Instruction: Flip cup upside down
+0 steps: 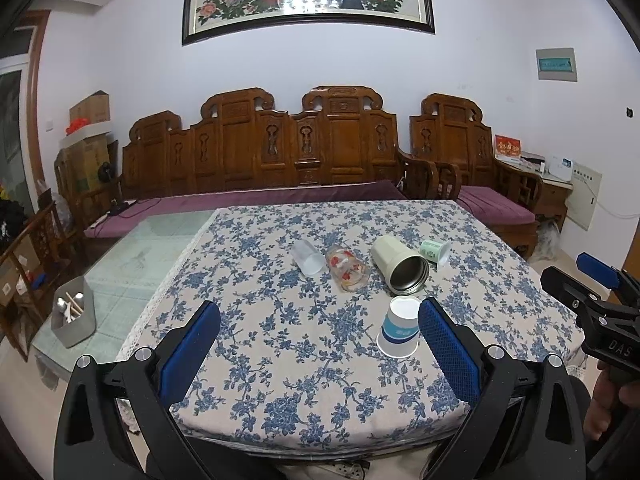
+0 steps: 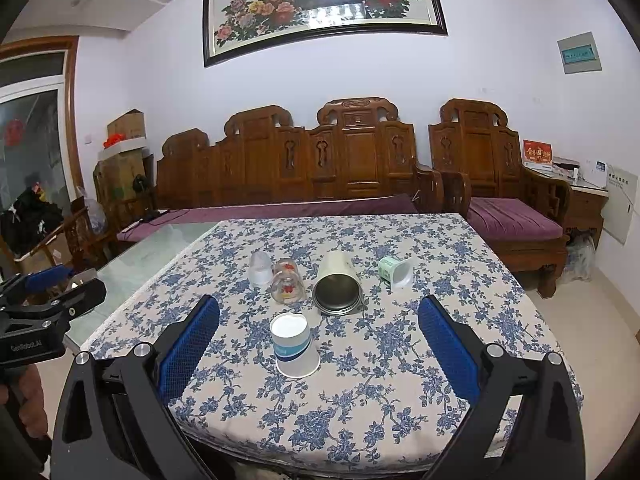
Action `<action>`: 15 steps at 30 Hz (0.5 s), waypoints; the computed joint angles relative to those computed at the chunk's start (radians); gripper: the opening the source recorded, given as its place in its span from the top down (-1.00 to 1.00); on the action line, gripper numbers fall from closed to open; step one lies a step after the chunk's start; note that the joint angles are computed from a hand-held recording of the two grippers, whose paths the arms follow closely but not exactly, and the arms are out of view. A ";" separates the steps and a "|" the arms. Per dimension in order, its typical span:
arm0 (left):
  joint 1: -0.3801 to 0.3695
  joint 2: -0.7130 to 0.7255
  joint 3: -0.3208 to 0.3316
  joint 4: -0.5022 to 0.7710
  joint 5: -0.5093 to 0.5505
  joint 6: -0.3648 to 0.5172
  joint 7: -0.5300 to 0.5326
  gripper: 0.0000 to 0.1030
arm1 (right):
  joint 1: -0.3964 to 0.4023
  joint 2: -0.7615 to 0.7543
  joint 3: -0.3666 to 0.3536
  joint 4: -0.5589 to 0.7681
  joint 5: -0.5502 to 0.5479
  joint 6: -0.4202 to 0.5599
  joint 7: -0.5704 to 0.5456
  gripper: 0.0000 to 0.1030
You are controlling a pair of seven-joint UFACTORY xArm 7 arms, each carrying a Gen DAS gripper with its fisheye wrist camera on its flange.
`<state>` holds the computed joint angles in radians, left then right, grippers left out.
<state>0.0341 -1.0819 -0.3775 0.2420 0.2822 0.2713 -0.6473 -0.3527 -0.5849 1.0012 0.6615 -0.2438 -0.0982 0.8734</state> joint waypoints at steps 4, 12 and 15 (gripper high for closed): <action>0.000 -0.003 -0.001 0.000 0.001 0.000 -0.001 -0.86 | 0.003 0.000 -0.003 0.000 -0.002 0.001 -0.001 -0.95; 0.002 -0.003 -0.003 0.001 0.002 -0.002 -0.006 -0.86 | 0.001 -0.002 -0.001 0.004 -0.002 0.002 0.003 -0.95; 0.001 -0.003 0.000 0.003 0.002 0.001 -0.003 -0.86 | 0.000 -0.002 0.001 0.005 -0.003 0.002 0.004 -0.95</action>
